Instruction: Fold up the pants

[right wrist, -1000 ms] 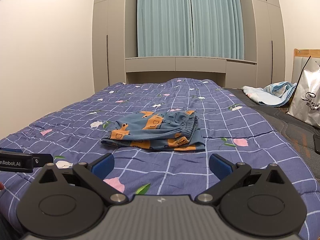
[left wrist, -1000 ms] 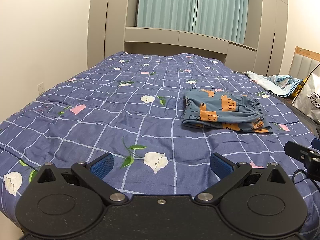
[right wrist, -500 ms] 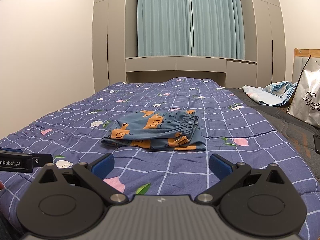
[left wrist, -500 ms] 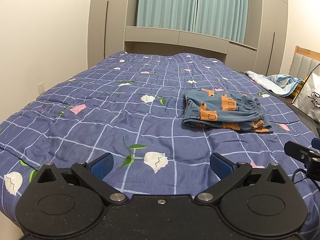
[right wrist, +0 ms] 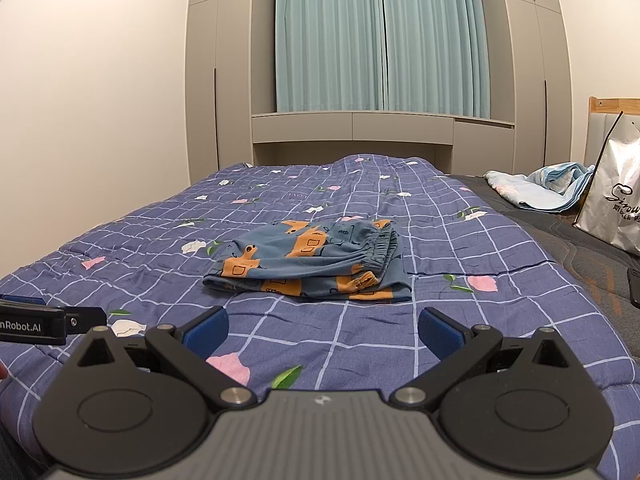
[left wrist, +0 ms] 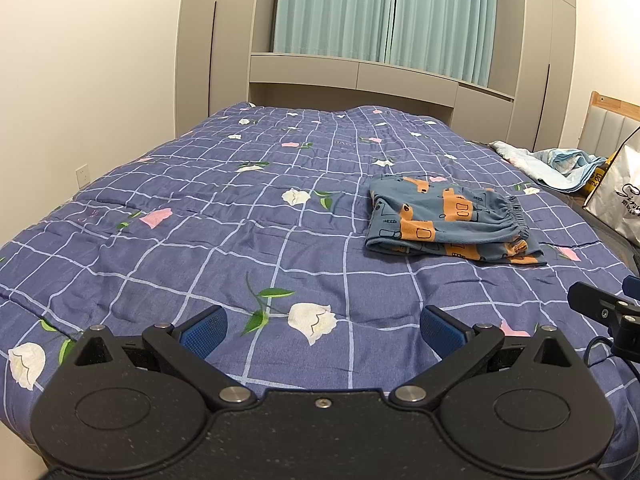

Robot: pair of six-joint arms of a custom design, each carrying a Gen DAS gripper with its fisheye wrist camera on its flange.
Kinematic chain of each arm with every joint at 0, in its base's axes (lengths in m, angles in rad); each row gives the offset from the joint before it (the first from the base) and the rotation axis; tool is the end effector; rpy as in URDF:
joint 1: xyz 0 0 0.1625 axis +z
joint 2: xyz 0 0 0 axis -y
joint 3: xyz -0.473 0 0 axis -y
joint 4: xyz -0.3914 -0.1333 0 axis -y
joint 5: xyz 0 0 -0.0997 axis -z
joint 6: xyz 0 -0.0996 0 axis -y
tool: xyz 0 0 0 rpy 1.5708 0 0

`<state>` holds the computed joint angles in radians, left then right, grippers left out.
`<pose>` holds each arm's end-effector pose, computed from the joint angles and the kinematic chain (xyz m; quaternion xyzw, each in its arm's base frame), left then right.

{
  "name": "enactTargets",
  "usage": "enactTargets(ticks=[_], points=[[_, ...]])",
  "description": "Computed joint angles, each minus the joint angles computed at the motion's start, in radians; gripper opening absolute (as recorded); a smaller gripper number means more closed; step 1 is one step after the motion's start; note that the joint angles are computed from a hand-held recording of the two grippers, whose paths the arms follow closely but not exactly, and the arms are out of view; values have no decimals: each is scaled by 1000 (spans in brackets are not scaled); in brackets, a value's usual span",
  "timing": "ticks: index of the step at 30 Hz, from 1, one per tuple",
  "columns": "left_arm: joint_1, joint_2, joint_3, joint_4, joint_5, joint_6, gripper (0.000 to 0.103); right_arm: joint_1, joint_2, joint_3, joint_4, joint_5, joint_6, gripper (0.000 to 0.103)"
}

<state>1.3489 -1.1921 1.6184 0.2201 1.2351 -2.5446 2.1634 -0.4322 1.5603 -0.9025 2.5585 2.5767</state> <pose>0.0418 -0.5694 0.3039 0.2830 0.8392 -0.4041 0.2289 0.3925 -0.4932 -0.1025 0.1295 -0.7381 0.5537 0.3631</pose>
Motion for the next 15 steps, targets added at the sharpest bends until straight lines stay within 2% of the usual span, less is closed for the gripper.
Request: enactTargets(ticks=[15], points=[[0,0,-1,0,0,0,102,1,0,-2,7,2,4,103]])
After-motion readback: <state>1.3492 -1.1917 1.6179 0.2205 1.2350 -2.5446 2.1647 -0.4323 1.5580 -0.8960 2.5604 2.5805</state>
